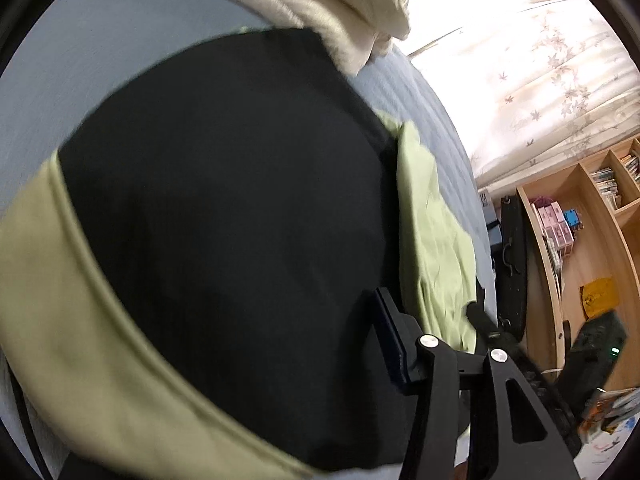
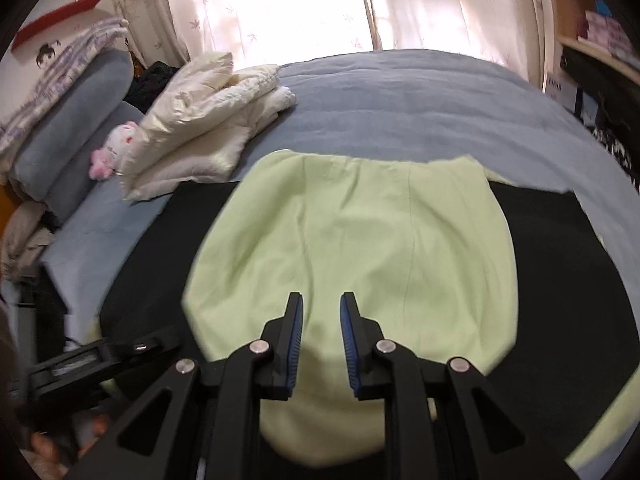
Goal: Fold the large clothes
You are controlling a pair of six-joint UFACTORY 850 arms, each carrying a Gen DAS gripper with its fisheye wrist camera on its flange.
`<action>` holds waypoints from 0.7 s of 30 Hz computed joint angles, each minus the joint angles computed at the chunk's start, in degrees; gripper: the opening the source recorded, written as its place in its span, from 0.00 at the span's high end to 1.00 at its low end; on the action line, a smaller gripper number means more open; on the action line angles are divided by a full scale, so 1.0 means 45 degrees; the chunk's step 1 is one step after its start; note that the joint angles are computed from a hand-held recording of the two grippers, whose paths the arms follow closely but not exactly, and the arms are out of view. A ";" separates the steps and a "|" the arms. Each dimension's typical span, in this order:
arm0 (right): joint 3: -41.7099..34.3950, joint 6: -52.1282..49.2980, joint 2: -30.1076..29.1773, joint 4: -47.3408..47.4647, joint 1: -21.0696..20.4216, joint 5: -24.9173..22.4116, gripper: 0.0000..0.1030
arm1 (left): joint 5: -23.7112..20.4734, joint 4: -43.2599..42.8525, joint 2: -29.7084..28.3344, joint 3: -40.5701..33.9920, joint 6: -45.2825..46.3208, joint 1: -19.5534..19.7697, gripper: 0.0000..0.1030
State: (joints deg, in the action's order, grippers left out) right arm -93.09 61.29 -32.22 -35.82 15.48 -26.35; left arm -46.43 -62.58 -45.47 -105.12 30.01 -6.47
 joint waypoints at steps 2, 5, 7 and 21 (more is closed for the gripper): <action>-0.0368 -0.0807 -0.0496 0.0961 -0.0098 -0.0377 0.82 | 0.0587 0.0012 0.0017 -0.0044 0.0098 -0.0115 0.56; 0.0142 0.0267 -0.0479 -0.0298 0.0088 -0.0232 0.82 | 0.1351 0.0355 0.0162 0.0034 0.0113 -0.0158 0.67; 0.0328 0.1105 -0.0419 -0.1329 0.0280 -0.0386 0.82 | 0.1818 0.1018 0.0328 0.0068 -0.0114 -0.0125 0.72; 0.2818 -0.0050 0.1087 0.2731 -0.0594 0.3306 0.81 | 0.6666 0.2733 0.2216 0.0423 0.3787 -0.2543 0.91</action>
State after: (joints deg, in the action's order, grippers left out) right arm -80.41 61.06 -27.32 -23.53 12.80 -11.47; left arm -16.43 -50.28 -35.49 -103.21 47.05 -17.92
